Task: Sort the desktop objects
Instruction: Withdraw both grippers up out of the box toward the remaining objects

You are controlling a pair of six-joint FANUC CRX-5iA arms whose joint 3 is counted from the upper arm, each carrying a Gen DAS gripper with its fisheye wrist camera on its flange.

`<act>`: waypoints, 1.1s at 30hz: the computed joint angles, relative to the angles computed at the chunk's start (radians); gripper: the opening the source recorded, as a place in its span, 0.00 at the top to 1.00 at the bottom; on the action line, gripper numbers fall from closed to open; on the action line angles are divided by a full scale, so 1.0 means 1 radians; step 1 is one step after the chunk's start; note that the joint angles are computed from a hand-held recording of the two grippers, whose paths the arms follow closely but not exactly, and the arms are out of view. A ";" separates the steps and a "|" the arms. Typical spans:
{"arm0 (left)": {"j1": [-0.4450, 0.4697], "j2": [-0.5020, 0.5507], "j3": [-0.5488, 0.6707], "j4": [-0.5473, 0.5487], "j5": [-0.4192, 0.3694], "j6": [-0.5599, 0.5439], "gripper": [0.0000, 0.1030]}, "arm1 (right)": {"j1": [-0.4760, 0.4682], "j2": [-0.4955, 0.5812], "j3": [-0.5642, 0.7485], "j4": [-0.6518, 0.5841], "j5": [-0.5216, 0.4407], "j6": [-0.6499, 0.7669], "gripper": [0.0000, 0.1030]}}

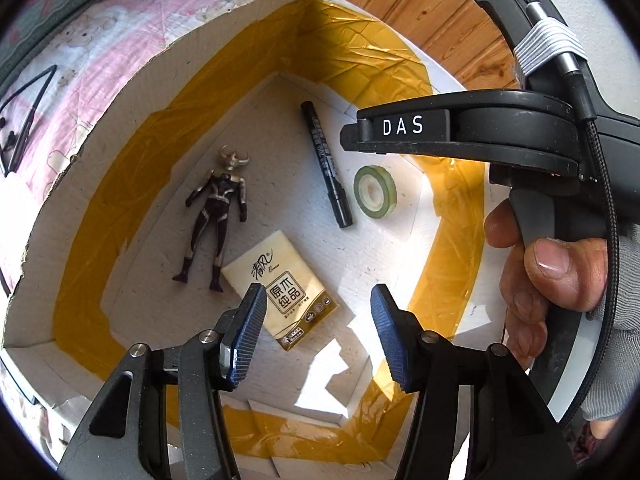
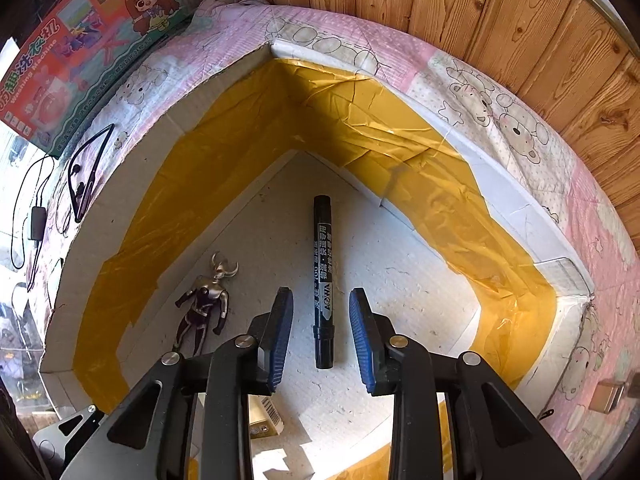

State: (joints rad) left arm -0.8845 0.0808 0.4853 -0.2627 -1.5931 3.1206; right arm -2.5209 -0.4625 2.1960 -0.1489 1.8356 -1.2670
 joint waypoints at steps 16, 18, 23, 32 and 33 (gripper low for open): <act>-0.058 0.058 0.145 -0.091 -0.123 -0.018 0.45 | -0.018 0.064 0.043 0.009 0.017 0.015 0.68; -0.063 0.064 0.158 -0.098 -0.131 -0.018 0.45 | -0.018 0.072 0.042 0.009 0.023 0.018 0.68; -0.083 0.074 0.193 -0.120 -0.156 -0.011 0.45 | -0.021 0.092 0.041 0.001 0.031 0.021 0.67; -0.122 0.089 0.242 -0.165 -0.216 0.008 0.45 | -0.030 0.136 0.060 -0.014 0.029 0.026 0.63; -0.126 0.091 0.248 -0.169 -0.223 0.009 0.45 | -0.032 0.142 0.067 -0.015 0.028 0.029 0.63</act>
State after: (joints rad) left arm -1.0108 0.1719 0.7337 -0.4320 -1.8158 3.1295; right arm -2.5529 -0.3203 2.2626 -0.1642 1.8638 -1.2385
